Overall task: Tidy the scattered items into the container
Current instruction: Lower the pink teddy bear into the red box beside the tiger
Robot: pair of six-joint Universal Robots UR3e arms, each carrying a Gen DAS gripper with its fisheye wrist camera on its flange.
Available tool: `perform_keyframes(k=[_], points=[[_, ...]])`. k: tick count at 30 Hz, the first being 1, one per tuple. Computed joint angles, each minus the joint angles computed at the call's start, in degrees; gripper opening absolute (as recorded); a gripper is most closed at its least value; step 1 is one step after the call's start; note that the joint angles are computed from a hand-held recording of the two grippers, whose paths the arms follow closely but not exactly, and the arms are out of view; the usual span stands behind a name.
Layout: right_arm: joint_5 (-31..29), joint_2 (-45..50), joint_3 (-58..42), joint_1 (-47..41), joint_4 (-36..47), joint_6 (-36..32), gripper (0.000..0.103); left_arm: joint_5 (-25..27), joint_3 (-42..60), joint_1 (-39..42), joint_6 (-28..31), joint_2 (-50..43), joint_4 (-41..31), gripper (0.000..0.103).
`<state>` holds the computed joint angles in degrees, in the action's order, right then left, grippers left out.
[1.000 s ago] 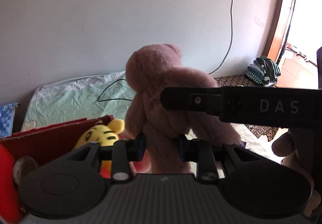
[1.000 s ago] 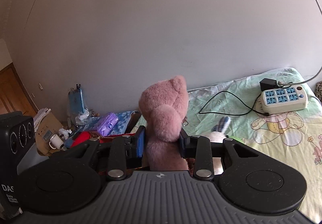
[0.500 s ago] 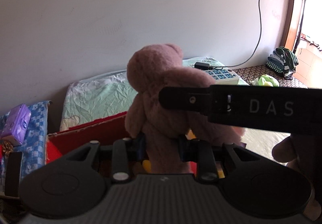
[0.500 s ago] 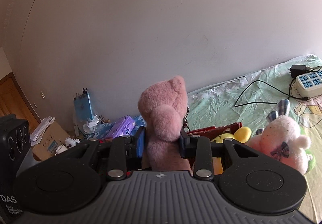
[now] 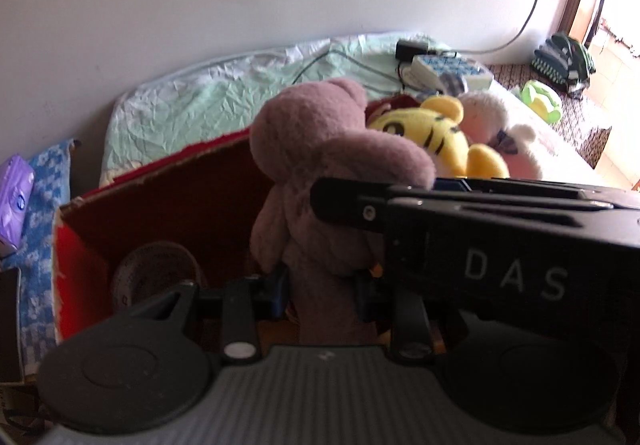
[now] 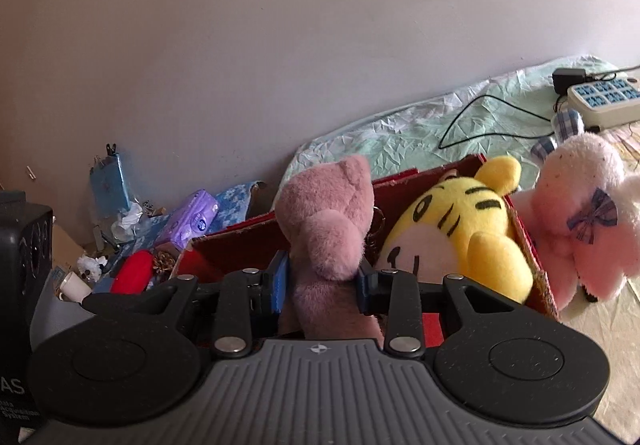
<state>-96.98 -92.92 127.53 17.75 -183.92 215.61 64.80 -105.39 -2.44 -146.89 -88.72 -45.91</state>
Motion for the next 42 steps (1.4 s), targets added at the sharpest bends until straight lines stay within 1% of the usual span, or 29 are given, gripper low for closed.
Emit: perform_keyframes(k=[4, 7, 9, 13, 17, 20, 23, 25, 27, 30, 33, 36, 42], points=[[0.4, 0.6, -1.1, -0.5, 4.1, 2.1, 0.036, 1.0, 1.6, -0.8, 0.3, -2.2, -2.1, 0.027], [-0.7, 1.4, -2.1, 0.1, 5.4, 1.9, 0.036, 1.1, 2.7, -1.1, -0.1, -3.4, -2.8, 0.027], [-1.2, 1.8, -2.6, 0.3, 6.0, 1.7, 0.036, 1.2, 4.9, -1.4, -0.1, -4.5, -5.3, 0.026], [-1.4, 2.2, -3.9, 0.4, 8.9, 1.6, 0.036, 3.8, 7.1, -3.6, 0.6, -5.5, -7.2, 0.026], [-3.3, 2.6, -5.6, 1.5, 11.8, 0.9, 0.036, 3.3, 8.0, -3.6, -0.1, -6.3, -8.8, 0.025], [-2.2, 2.4, -5.6, 0.4, 12.8, 0.0, 0.035, 2.4, 8.7, -3.0, -0.3, -6.4, -10.3, 0.026], [-0.7, 1.6, -5.8, -0.4, 14.3, -0.4, 0.035, 1.0, 8.8, -1.9, 0.0, -6.2, -11.8, 0.03], [-0.1, 1.2, -5.6, -0.7, 14.4, -0.5, 0.035, -0.2, 8.9, -0.9, 0.0, -6.0, -13.0, 0.039], [0.4, 0.9, -5.7, -0.8, 14.8, -0.7, 0.036, -0.8, 8.3, -0.1, -0.1, -5.1, -13.1, 0.044], [0.5, 0.2, -5.9, -0.8, 15.3, -0.9, 0.037, -1.6, 6.4, 1.3, 0.0, -2.9, -12.3, 0.057], [0.4, -0.1, -5.9, -0.8, 15.5, -0.7, 0.037, -2.5, 5.8, 2.2, 0.1, -1.9, -12.4, 0.059], [0.7, -0.6, -5.6, -1.1, 16.1, -0.5, 0.034, -3.2, 5.8, 2.8, 0.5, -1.8, -12.8, 0.059], [1.7, -2.3, -5.5, -1.2, 18.6, -1.6, 0.03, -2.7, 6.4, 2.9, 0.2, -2.4, -14.8, 0.057]])
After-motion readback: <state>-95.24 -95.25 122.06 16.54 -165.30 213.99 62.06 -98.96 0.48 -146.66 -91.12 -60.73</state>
